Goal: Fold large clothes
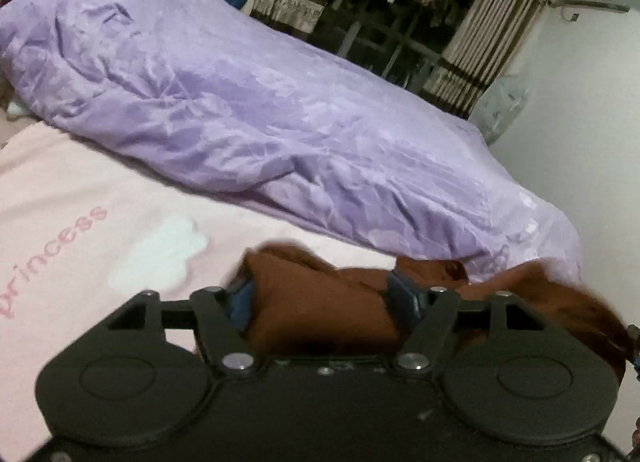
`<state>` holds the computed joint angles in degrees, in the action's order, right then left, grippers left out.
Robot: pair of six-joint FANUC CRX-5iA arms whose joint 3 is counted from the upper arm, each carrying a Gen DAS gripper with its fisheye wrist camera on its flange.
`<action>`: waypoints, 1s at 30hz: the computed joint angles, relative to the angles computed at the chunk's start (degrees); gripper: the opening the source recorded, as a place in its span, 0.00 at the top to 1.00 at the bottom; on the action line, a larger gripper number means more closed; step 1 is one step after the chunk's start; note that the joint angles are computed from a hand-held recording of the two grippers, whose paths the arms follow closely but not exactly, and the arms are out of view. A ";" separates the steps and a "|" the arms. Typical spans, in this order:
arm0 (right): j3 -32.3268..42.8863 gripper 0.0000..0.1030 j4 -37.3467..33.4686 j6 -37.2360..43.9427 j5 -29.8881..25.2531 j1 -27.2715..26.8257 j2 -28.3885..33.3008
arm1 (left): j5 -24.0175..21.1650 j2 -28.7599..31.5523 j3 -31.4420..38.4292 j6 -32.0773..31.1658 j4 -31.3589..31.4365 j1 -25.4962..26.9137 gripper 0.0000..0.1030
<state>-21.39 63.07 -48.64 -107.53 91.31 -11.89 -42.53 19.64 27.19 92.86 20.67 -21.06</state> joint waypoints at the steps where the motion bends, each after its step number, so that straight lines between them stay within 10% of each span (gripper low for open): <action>1: -0.72 0.28 -0.22 0.22 -1.54 -0.30 0.62 | 0.73 0.41 0.84 1.19 -2.83 -0.43 0.27; 5: -4.45 0.17 -4.67 -4.14 -5.93 0.20 1.17 | 0.72 1.90 2.46 5.08 -6.96 -0.31 0.24; 13: -5.59 0.15 -14.08 -1.97 2.09 -0.22 -1.39 | -7.42 5.52 3.85 -2.63 -7.24 -0.55 0.25; 14: -5.30 0.14 -14.90 0.79 4.07 -0.79 -1.48 | -6.32 5.26 2.27 -4.71 -6.62 -0.58 0.29; 15: -4.80 0.14 -15.81 3.40 5.57 -0.90 -1.58 | -3.95 4.38 0.21 -6.09 -7.29 -1.09 0.72; 17: -3.46 0.94 -19.01 10.52 9.48 -3.08 -1.54 | -4.95 5.10 2.03 -5.90 -12.64 -2.52 0.97; 24: -2.61 0.96 -6.42 8.00 1.55 -2.72 3.41 | 14.09 -1.51 -10.14 -11.65 -0.91 -1.51 0.97; 30: -4.46 0.95 -11.66 8.79 9.98 -10.34 3.43 | 4.52 7.99 2.96 -2.32 -12.70 -2.84 0.96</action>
